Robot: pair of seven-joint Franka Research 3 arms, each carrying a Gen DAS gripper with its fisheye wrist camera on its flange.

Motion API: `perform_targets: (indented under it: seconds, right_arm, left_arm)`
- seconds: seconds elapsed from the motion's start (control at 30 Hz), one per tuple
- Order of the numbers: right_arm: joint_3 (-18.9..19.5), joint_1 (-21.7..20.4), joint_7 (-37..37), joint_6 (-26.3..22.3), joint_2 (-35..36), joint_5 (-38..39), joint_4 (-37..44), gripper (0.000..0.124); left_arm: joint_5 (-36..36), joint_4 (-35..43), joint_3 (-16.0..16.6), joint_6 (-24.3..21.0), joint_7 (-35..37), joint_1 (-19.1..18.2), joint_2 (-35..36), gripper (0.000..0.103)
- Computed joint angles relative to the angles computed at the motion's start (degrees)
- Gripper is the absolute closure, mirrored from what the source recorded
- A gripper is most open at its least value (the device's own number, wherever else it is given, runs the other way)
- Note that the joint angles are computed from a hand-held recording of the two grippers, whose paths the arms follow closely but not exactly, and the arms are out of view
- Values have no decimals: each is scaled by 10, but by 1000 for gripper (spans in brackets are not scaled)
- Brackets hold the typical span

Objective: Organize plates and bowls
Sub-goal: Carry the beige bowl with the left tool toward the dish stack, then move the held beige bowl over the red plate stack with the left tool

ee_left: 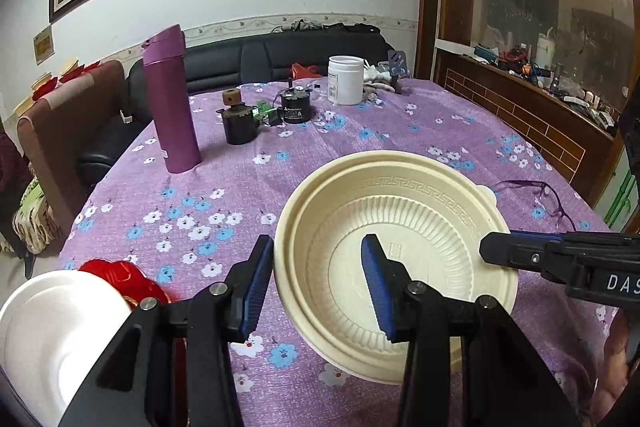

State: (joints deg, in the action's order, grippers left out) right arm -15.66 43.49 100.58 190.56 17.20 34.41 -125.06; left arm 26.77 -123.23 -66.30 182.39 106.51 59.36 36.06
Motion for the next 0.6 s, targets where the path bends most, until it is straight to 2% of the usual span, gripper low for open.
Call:
perform_targets:
  seconds: [0.1, 0.17, 0.23, 0.37, 0.47, 0.53, 0.6]
  right_arm:
    - [-19, 22, -4, -2, 0, 2, 4, 103]
    - [-5, 9, -5, -2, -2, -4, 7, 103]
    - [13, -7, -7, 2, -3, -10, 11, 103]
    - [-9, 15, -9, -6, 5, -8, 22, 102]
    - [14, -9, -5, -8, 8, -21, 29, 103]
    - [0, 4, -2, -12, 13, -26, 35, 102]
    - [2, 2, 3, -15, 16, -34, 40, 102]
  left_arm:
    - [1, -3, -13, 2, 1, 17, 1, 60]
    - [6, -8, -15, 14, -5, 24, -5, 60]
    - [14, -8, -8, 21, -15, 22, -12, 60]
    - [32, -8, 2, 31, -37, 19, -22, 58]
    - [46, -8, 7, 40, -53, 20, -24, 58]
    - [57, -8, 18, 49, -66, 15, -30, 58]
    - [70, -8, 26, 56, -79, 11, -34, 58]
